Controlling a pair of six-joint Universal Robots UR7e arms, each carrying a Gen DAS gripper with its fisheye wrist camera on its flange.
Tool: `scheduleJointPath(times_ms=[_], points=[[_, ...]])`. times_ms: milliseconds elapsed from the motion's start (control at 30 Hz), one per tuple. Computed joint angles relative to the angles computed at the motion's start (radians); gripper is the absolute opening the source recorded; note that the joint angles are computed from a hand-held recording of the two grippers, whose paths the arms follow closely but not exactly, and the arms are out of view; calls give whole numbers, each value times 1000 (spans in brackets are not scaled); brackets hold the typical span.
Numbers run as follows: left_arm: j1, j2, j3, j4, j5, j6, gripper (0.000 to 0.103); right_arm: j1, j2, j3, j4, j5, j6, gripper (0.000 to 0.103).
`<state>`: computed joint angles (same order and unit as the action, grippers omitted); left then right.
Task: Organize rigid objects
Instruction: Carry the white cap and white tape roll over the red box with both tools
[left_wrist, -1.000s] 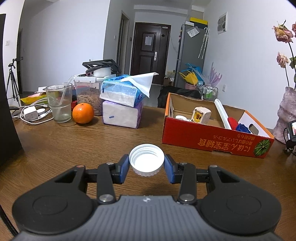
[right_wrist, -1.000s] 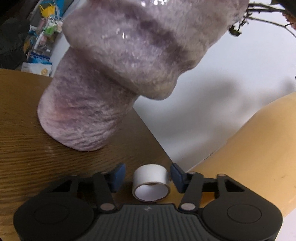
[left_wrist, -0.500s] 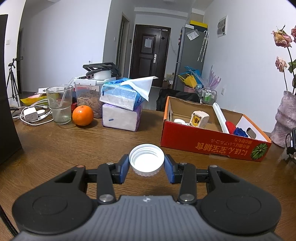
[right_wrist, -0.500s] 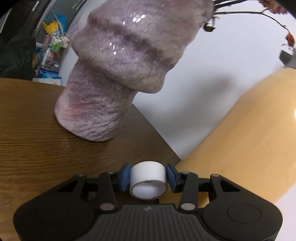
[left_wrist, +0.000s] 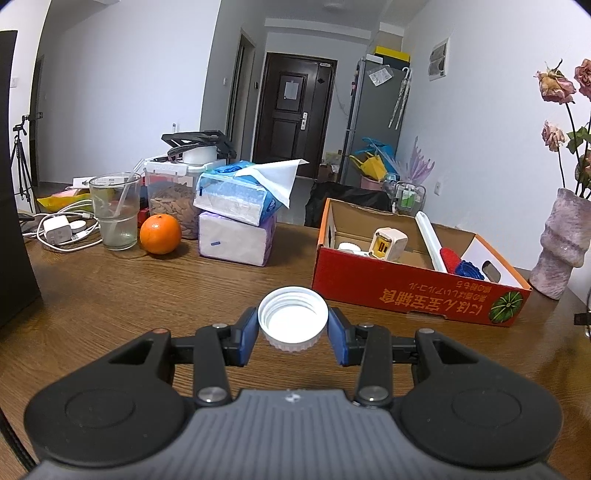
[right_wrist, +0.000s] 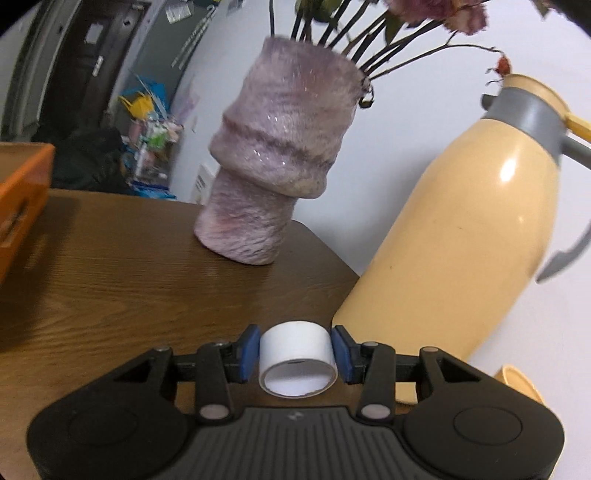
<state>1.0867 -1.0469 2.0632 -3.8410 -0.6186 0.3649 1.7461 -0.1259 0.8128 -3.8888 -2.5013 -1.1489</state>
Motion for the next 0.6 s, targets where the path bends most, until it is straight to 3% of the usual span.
scheduleJointPath(times_ms=[600], points=[[-26,-18,46,-24,8,-1,41,72,-229,580,-130,141,239,42]])
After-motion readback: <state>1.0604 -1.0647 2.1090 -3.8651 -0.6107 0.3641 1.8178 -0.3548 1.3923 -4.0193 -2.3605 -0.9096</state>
